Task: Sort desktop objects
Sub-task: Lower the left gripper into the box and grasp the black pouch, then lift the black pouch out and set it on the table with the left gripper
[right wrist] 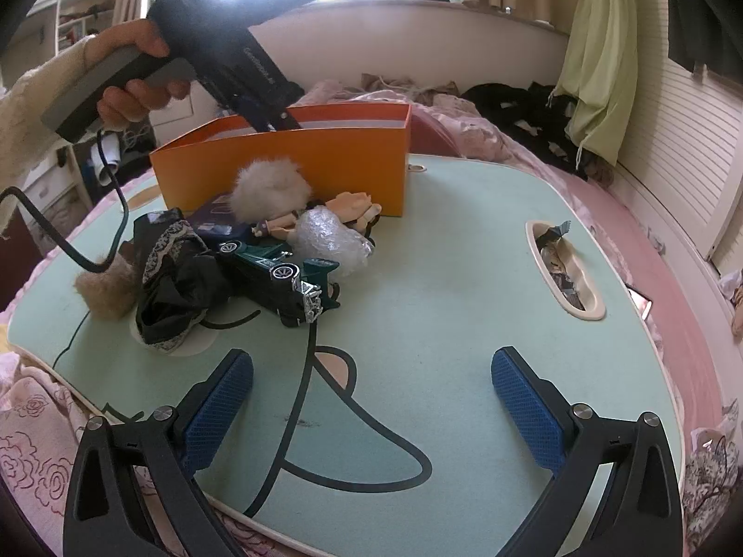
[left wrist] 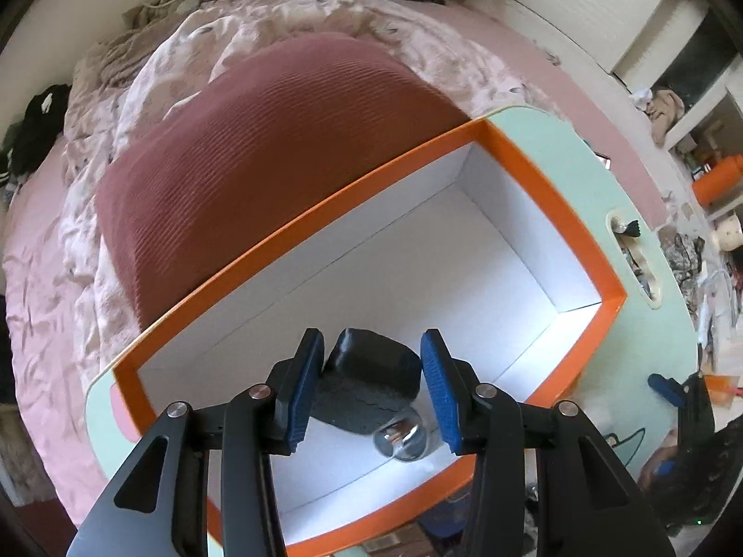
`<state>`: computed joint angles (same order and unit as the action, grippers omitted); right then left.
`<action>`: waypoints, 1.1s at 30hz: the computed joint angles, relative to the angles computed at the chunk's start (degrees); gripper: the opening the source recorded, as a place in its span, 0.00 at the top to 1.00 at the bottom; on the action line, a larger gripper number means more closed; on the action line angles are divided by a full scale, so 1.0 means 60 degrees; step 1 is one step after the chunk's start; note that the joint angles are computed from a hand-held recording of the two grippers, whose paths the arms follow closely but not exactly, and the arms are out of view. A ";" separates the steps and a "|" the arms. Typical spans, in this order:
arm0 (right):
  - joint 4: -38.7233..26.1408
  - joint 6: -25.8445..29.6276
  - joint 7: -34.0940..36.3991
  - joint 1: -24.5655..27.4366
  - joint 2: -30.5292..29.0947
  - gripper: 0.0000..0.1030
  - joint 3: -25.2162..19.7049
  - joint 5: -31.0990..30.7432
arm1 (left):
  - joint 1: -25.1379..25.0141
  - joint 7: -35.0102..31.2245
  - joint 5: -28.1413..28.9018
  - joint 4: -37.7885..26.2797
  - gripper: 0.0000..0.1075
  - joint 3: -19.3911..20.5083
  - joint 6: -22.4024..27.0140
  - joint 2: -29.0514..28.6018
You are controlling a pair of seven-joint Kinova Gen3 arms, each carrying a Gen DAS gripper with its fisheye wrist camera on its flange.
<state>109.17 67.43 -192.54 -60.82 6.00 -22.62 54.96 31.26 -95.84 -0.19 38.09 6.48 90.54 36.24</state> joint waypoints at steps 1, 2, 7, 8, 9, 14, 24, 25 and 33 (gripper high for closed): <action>-0.0001 0.0001 -0.0009 -0.0003 0.0005 0.00 -0.0001 0.0005 | 0.0111 -0.0030 -0.0152 0.0025 0.58 -0.0061 -0.0048 0.0002; -0.0007 0.0004 -0.0007 -0.0004 0.0009 0.00 0.0001 0.0003 | 0.0221 -0.0042 -0.0323 0.0058 0.56 -0.0132 -0.0111 0.0021; -0.0018 0.0007 -0.0015 -0.0015 0.0024 0.00 0.0009 0.0011 | -0.0061 0.0080 -0.0008 0.0212 0.45 -0.0004 -0.0275 -0.0024; -0.0018 -0.0001 -0.0001 -0.0008 0.0019 0.00 0.0016 0.0010 | -0.0088 0.0126 0.0002 0.0397 0.44 -0.0025 -0.0479 -0.0135; -0.0016 -0.0001 -0.0010 -0.0011 0.0022 0.00 0.0015 0.0010 | -0.0066 0.0153 -0.0055 0.0522 0.44 -0.0052 -0.0602 -0.0214; -0.0007 -0.0013 -0.0007 -0.0004 0.0021 0.00 0.0022 0.0015 | -0.0110 0.0198 -0.0101 0.0588 0.44 -0.0009 -0.0517 -0.0176; -0.0003 -0.0034 0.0025 0.0035 -0.0004 0.00 0.0023 0.0004 | -0.1405 0.0472 0.1771 0.1456 0.60 0.0487 -0.0929 -0.0115; -0.0028 -0.0005 0.0026 0.0025 0.0008 0.00 0.0016 0.0002 | -0.1475 0.0454 0.1854 0.1651 0.61 0.0497 -0.1084 -0.0208; -0.0028 -0.0004 0.0017 0.0017 0.0014 0.00 0.0023 0.0008 | -0.2548 -0.0694 0.3417 0.4420 0.61 0.1012 -0.3576 -0.2542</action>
<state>109.00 67.40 -192.44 -60.71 6.08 -22.49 55.01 15.96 -100.01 20.31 64.61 12.55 69.08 20.98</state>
